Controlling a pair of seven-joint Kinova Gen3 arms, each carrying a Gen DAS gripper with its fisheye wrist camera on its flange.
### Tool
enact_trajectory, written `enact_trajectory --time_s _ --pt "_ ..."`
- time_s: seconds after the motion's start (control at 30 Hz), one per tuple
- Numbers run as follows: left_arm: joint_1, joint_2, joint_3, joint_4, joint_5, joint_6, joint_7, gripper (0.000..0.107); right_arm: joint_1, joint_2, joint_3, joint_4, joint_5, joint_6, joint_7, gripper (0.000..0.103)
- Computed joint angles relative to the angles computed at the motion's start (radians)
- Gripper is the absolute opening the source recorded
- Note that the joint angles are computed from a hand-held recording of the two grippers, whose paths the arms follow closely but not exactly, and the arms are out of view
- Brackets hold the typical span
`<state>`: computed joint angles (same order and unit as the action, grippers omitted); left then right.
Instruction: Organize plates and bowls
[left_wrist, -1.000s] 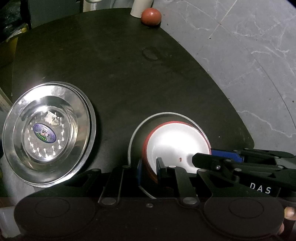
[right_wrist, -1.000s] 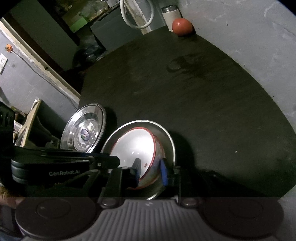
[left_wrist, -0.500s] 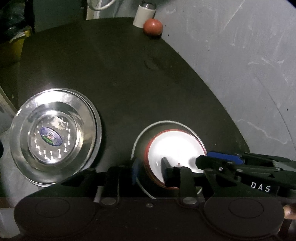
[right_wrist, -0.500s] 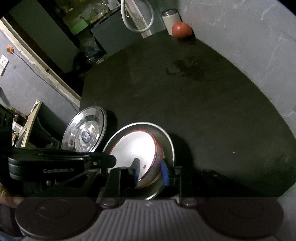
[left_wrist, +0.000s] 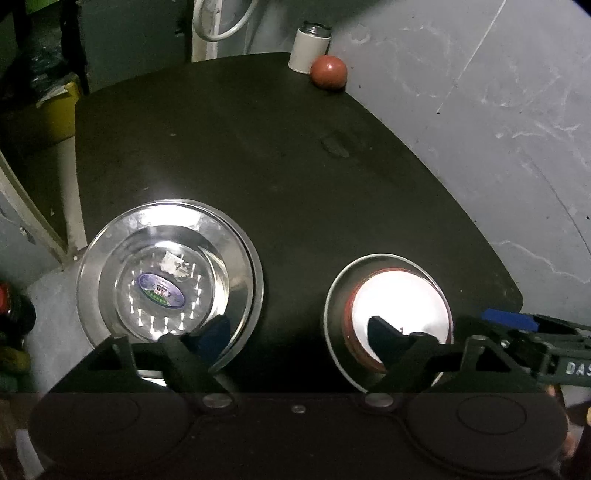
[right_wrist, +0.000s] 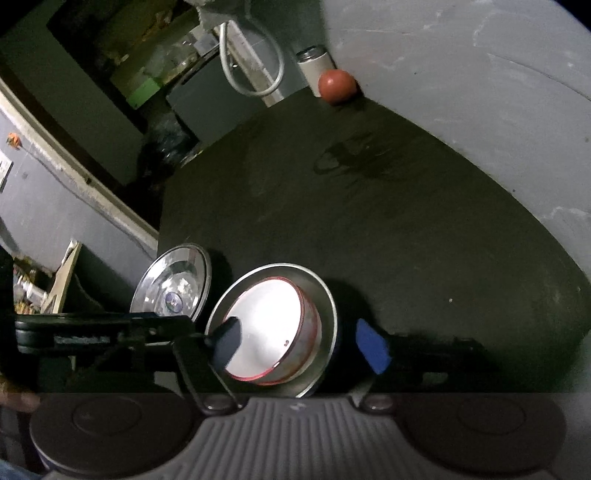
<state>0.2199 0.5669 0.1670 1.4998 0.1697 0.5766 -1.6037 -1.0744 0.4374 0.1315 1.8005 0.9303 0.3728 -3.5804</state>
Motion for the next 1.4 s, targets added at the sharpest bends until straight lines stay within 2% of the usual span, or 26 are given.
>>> enact_trajectory --time_s 0.03,0.2,0.4,0.5,0.7,0.97,1.13,1.4 --pt "-0.003 0.005 0.001 -0.010 -0.002 0.013 -0.006 0.093 -0.012 0.000 0.008 0.002 0.004 0.007 -0.019 0.091" --pt "-0.021 0.032 0.013 -0.056 -0.014 0.068 -0.072 0.101 -0.025 0.002 -0.023 -0.012 -0.001 0.082 -0.053 0.103" --pt "-0.049 0.065 0.033 -0.109 0.007 0.119 -0.174 0.102 -0.025 0.016 -0.089 -0.054 -0.029 0.215 -0.081 0.103" --pt "-0.030 0.082 0.012 -0.139 -0.013 0.144 -0.199 0.102 -0.031 0.028 -0.114 -0.081 -0.047 0.283 -0.102 0.103" --pt "-0.011 0.099 -0.002 -0.149 -0.070 0.100 -0.287 0.102 -0.046 0.062 -0.160 -0.152 -0.111 0.436 -0.118 0.103" --pt "-0.049 0.147 0.039 -0.210 -0.038 0.130 -0.436 0.102 -0.075 0.114 -0.177 -0.254 -0.186 0.591 -0.130 0.103" --pt "-0.050 0.185 0.043 -0.266 -0.018 0.173 -0.502 0.102 -0.078 0.145 -0.176 -0.308 -0.215 0.643 -0.112 0.103" --pt "-0.019 0.223 0.018 -0.334 -0.023 0.229 -0.532 0.102 -0.083 0.164 -0.162 -0.341 -0.230 0.668 -0.107 0.103"
